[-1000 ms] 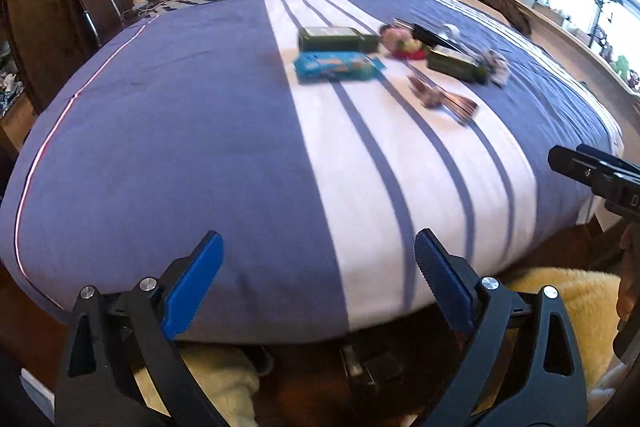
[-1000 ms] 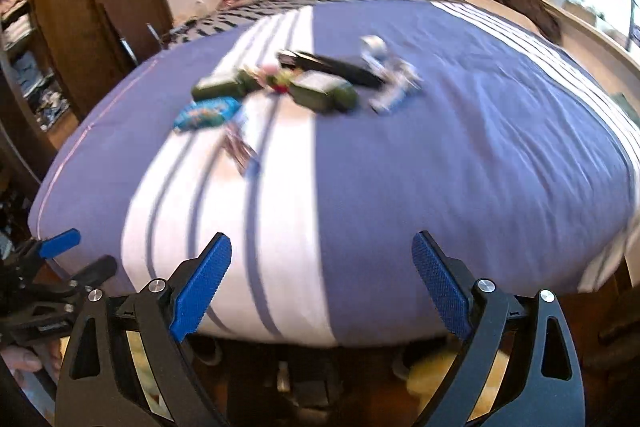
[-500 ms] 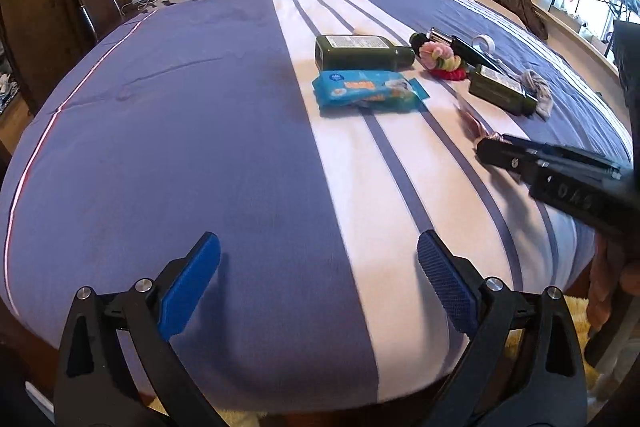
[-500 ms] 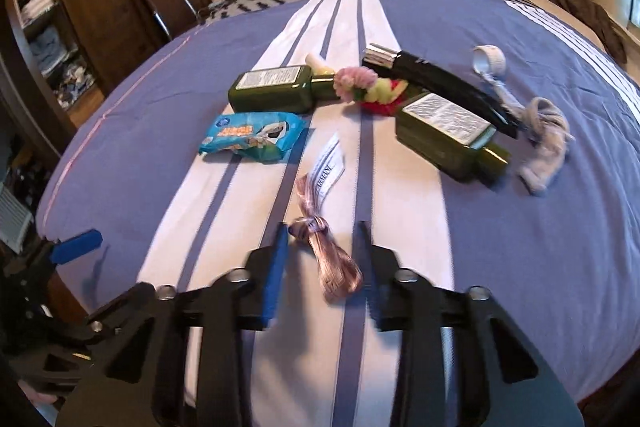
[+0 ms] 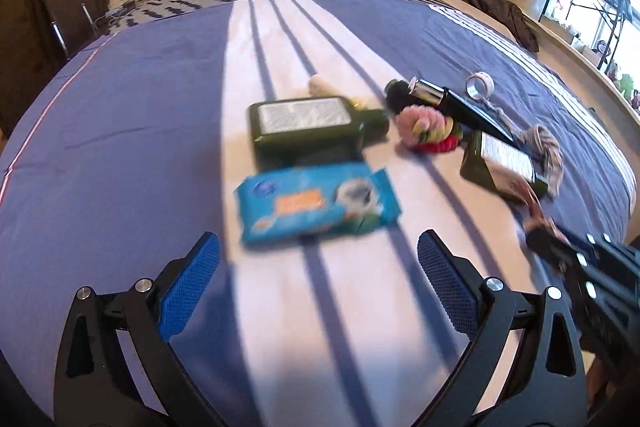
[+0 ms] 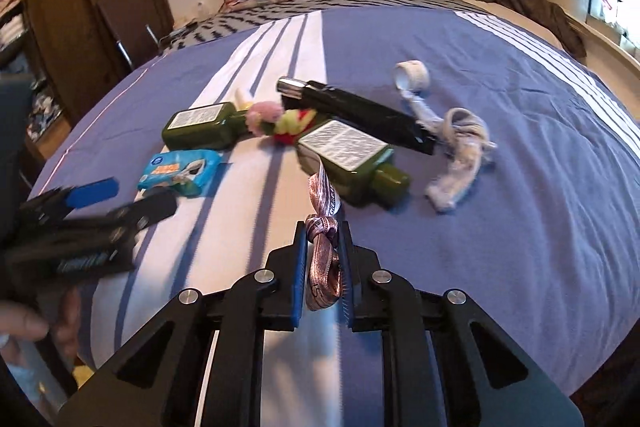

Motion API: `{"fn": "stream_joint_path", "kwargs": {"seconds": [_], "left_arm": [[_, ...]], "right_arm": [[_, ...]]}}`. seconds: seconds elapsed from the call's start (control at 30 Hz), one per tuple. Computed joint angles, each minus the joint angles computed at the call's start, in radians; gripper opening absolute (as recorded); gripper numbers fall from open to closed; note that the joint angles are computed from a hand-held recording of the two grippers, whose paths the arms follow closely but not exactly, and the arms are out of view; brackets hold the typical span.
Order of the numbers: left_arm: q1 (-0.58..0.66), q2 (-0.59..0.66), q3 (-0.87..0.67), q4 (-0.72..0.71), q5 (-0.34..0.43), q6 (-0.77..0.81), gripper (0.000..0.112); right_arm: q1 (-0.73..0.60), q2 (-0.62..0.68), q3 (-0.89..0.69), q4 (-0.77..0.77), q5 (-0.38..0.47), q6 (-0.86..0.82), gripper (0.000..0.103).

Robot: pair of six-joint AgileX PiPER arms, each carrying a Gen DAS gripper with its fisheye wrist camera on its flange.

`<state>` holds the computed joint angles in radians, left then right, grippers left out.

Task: Collect trash
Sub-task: 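Grasp the blue wet-wipe pack with the left tool while the right tool grasps the pink ribbon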

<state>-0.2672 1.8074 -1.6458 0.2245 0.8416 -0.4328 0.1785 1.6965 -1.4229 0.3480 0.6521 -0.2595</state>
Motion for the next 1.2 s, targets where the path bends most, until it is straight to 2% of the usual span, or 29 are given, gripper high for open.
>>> {"fn": "stream_joint_path", "kwargs": {"seconds": [0.2, 0.33, 0.4, 0.63, 0.83, 1.07, 1.2], "left_arm": [[0.009, 0.162, -0.206, 0.001, 0.109, 0.023, 0.094], [0.042, 0.189, -0.231, -0.062, 0.099, 0.069, 0.094], [0.040, 0.185, -0.227, -0.056, 0.095, 0.077, 0.088], [0.006, 0.107, -0.105, 0.008, 0.038, 0.053, 0.071], [-0.012, 0.038, -0.021, 0.008, 0.015, 0.067, 0.062], [-0.058, -0.121, 0.188, 0.016, -0.034, 0.008, 0.061], [-0.140, -0.243, 0.339, 0.136, -0.042, -0.134, 0.059]], "right_arm": [[-0.012, -0.009, 0.004, 0.047, 0.001, -0.059, 0.016], [-0.017, -0.009, 0.005, 0.054, 0.005, -0.071, 0.016], [-0.018, -0.010, 0.010, 0.053, 0.006, -0.070, 0.016], [-0.019, -0.044, 0.044, 0.063, 0.006, -0.071, 0.016], [-0.007, -0.099, 0.083, 0.052, 0.012, -0.067, 0.016], [-0.002, -0.198, 0.176, 0.061, 0.029, -0.082, 0.016], [-0.010, -0.260, 0.250, 0.066, 0.037, -0.093, 0.016]]}}
